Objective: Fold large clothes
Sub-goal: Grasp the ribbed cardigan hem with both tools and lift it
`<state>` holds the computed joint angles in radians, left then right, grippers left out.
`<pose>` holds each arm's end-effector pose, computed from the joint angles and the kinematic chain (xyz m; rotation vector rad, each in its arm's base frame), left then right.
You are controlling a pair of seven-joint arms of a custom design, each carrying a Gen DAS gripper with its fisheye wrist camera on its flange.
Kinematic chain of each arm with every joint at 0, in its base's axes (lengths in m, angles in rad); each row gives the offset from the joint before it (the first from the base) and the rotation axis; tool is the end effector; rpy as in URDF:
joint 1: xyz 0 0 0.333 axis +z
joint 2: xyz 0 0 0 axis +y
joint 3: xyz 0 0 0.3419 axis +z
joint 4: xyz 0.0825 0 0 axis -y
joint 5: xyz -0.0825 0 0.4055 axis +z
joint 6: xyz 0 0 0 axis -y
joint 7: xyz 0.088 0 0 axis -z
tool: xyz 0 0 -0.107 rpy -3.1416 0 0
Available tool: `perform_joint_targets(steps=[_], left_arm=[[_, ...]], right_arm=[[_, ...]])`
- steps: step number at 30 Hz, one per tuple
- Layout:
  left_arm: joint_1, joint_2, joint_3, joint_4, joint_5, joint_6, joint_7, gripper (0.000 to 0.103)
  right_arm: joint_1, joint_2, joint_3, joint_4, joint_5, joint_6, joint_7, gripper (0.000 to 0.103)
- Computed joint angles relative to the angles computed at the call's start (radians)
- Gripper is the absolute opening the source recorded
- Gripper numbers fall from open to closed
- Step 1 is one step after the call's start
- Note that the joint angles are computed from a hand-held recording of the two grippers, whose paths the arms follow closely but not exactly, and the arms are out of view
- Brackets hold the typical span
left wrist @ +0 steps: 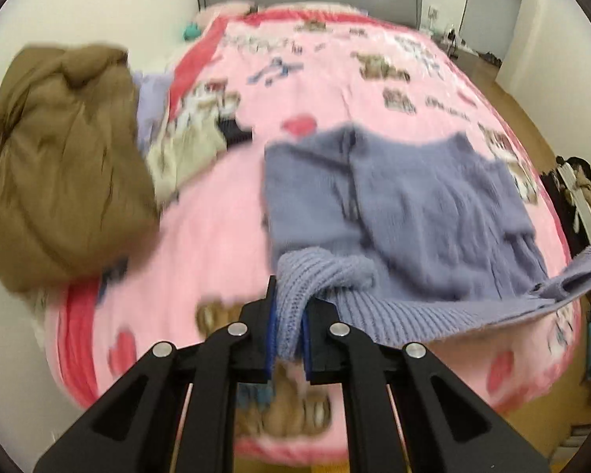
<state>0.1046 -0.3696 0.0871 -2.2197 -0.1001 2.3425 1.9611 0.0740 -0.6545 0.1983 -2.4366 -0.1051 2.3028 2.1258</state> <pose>0.4847 0.0980 0.5958 -1.7851 2.0641 -0.4707 0.3856 0.1215 0.5957 -1.6670 2.1272 -0.5402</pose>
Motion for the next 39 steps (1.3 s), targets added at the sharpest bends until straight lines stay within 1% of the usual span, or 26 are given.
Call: perform_joint_targets(steps=[2,6,8,9,10,12,13,15,17,19,21,22,23,24,25,26,27,28,29,30,31,32,33,34,36,39], left_arm=[[-0.011,0.081,-0.007,0.068,-0.025,0.040,-0.013,0.010],[-0.001,0.226,-0.051,0.196,-0.024,0.135,-0.092,0.010],[0.010,0.281,-0.073,0.240,0.004,0.179,-0.147,0.010],[0.014,0.310,-0.084,0.265,0.024,0.194,-0.180,0.010],[0.018,0.351,-0.099,0.295,0.080,0.224,-0.245,0.010],[0.018,0.421,-0.115,0.357,0.158,0.232,-0.341,0.010],[0.017,0.459,-0.122,0.395,0.167,0.222,-0.374,0.010],[0.017,0.524,-0.133,0.456,0.178,0.200,-0.424,0.010],[0.009,0.613,-0.140,0.538,0.207,0.153,-0.475,0.010],[-0.005,0.689,-0.141,0.599,0.253,0.113,-0.522,0.010],[-0.004,0.733,-0.149,0.616,0.272,0.116,-0.527,0.010],[-0.004,0.744,-0.152,0.615,0.283,0.116,-0.524,0.014],[0.002,0.751,-0.159,0.609,0.282,0.117,-0.508,0.017],[0.011,0.751,-0.168,0.595,0.278,0.130,-0.482,0.026],[0.016,0.735,-0.168,0.554,0.290,0.179,-0.461,0.044],[0.016,0.712,-0.161,0.509,0.315,0.240,-0.453,0.055],[0.027,0.681,-0.161,0.453,0.327,0.321,-0.428,0.072],[0.043,0.660,-0.172,0.420,0.315,0.369,-0.388,0.085],[0.066,0.636,-0.187,0.385,0.290,0.411,-0.328,0.090],[0.086,0.616,-0.200,0.360,0.263,0.429,-0.267,0.092],[0.119,0.587,-0.225,0.329,0.210,0.427,-0.163,0.092],[0.128,0.570,-0.230,0.315,0.174,0.421,-0.110,0.092],[0.155,0.541,-0.247,0.287,0.099,0.398,-0.007,0.092],[0.173,0.518,-0.258,0.267,0.024,0.367,0.090,0.092],[0.184,0.478,-0.254,0.225,-0.071,0.329,0.231,0.092],[0.172,0.407,-0.220,0.136,-0.143,0.304,0.354,0.092]], right_arm=[[-0.034,0.076,0.014,0.055,-0.039,0.043,0.018,0.013],[-0.062,0.236,0.004,0.167,-0.123,0.145,0.020,0.013],[-0.069,0.333,-0.015,0.239,-0.164,0.212,0.022,0.013],[-0.063,0.363,-0.026,0.261,-0.173,0.230,0.022,0.013],[-0.062,0.419,-0.038,0.301,-0.192,0.266,0.022,0.012],[-0.051,0.529,-0.069,0.386,-0.221,0.313,0.008,0.009],[-0.042,0.572,-0.085,0.418,-0.223,0.332,0.003,0.001],[-0.029,0.682,-0.116,0.511,-0.238,0.356,-0.001,0.000],[-0.016,0.773,-0.138,0.582,-0.156,0.358,-0.074,0.000],[-0.010,0.855,-0.152,0.647,-0.082,0.326,-0.133,0.000],[-0.020,0.892,-0.144,0.650,0.032,0.334,-0.219,0.001],[-0.029,0.904,-0.134,0.640,0.098,0.342,-0.272,0.001],[-0.027,0.900,-0.134,0.619,0.130,0.344,-0.300,0.001],[-0.024,0.892,-0.134,0.596,0.160,0.346,-0.327,0.003],[-0.018,0.881,-0.137,0.567,0.183,0.353,-0.352,0.004],[-0.012,0.868,-0.140,0.541,0.208,0.357,-0.378,0.004],[-0.009,0.852,-0.140,0.513,0.238,0.356,-0.416,0.006],[-0.002,0.836,-0.145,0.489,0.259,0.359,-0.438,0.014],[0.004,0.818,-0.146,0.464,0.291,0.357,-0.469,0.019],[0.012,0.801,-0.151,0.444,0.314,0.355,-0.491,0.033],[0.023,0.776,-0.155,0.412,0.339,0.361,-0.513,0.043],[0.035,0.752,-0.162,0.384,0.346,0.366,-0.524,0.045],[0.053,0.718,-0.169,0.345,0.318,0.373,-0.515,0.053],[0.062,0.698,-0.175,0.324,0.302,0.369,-0.517,0.064],[0.078,0.642,-0.181,0.259,0.202,0.378,-0.460,0.072],[0.079,0.564,-0.177,0.170,0.166,0.359,-0.446,0.072]])
